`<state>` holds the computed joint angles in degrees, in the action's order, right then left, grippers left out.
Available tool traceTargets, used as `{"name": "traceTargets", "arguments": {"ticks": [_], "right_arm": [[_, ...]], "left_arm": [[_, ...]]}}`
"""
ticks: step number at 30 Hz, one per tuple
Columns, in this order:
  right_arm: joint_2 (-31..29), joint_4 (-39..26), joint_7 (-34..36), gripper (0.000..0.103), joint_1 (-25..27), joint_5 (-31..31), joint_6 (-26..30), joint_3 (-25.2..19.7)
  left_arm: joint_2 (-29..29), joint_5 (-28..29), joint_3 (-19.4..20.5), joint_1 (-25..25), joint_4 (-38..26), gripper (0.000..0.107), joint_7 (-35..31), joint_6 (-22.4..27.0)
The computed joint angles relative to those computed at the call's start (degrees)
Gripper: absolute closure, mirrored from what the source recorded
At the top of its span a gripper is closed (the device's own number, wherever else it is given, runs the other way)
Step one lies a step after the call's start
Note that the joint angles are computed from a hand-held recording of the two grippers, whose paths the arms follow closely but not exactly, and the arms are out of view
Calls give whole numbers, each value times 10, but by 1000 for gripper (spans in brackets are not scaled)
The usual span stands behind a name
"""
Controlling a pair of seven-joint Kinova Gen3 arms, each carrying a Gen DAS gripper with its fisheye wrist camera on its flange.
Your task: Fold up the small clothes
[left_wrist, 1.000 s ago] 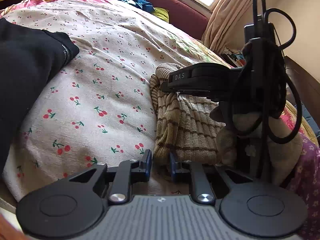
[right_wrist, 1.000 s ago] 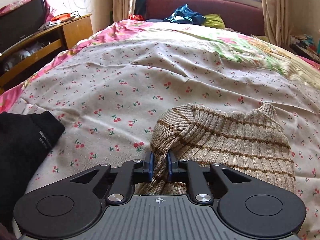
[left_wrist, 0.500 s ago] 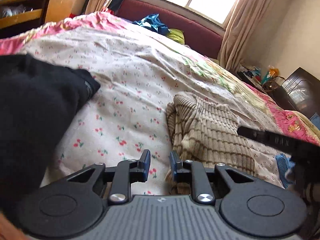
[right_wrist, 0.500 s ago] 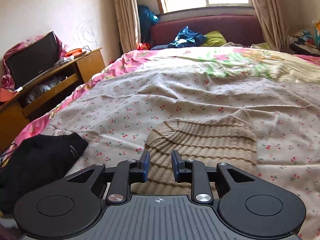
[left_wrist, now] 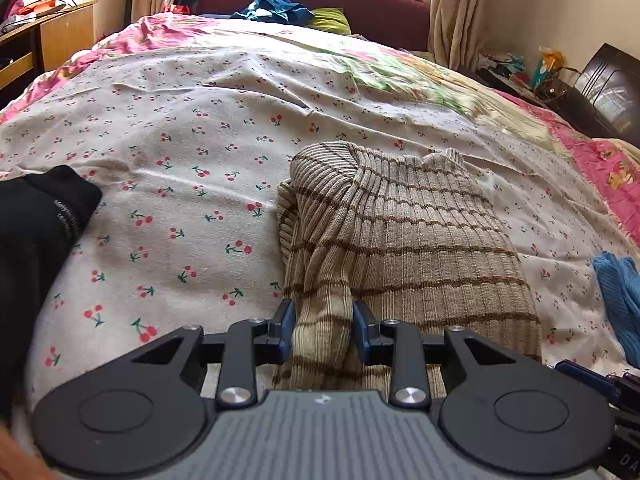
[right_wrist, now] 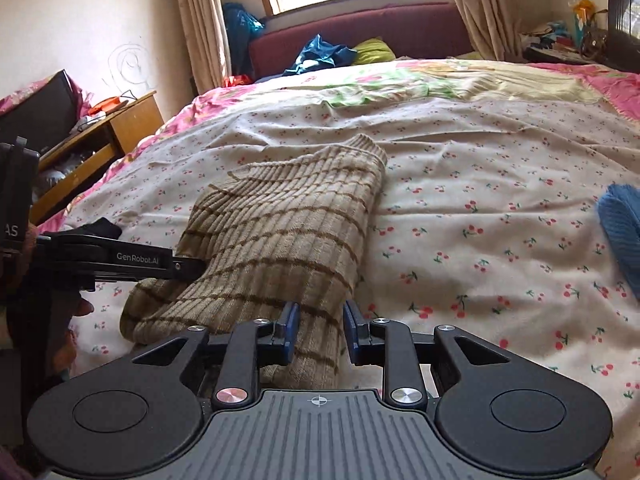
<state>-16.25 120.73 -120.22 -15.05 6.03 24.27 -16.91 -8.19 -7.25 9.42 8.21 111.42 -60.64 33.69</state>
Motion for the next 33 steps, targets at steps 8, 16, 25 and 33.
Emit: {"name": "traceTargets", "arguments": {"ticks": [8,16,25,33], "right_arm": [[-2,-10,9,75,-9,1,60,-17],[-56,5,2,74,-24,-25,91,-21],[-88,15,-18,72,-15,-23,108,-51],[-88,18,-22,71,-11,-18,111,-59]], "left_arm": [[-61,-58,71,-4,9,56,74,116],[-106,-59,116,8,21,49,114,145],[-114,-108,170,7,25,24,188,183],[-100,-156,201,12,22,14,238,205]]}}
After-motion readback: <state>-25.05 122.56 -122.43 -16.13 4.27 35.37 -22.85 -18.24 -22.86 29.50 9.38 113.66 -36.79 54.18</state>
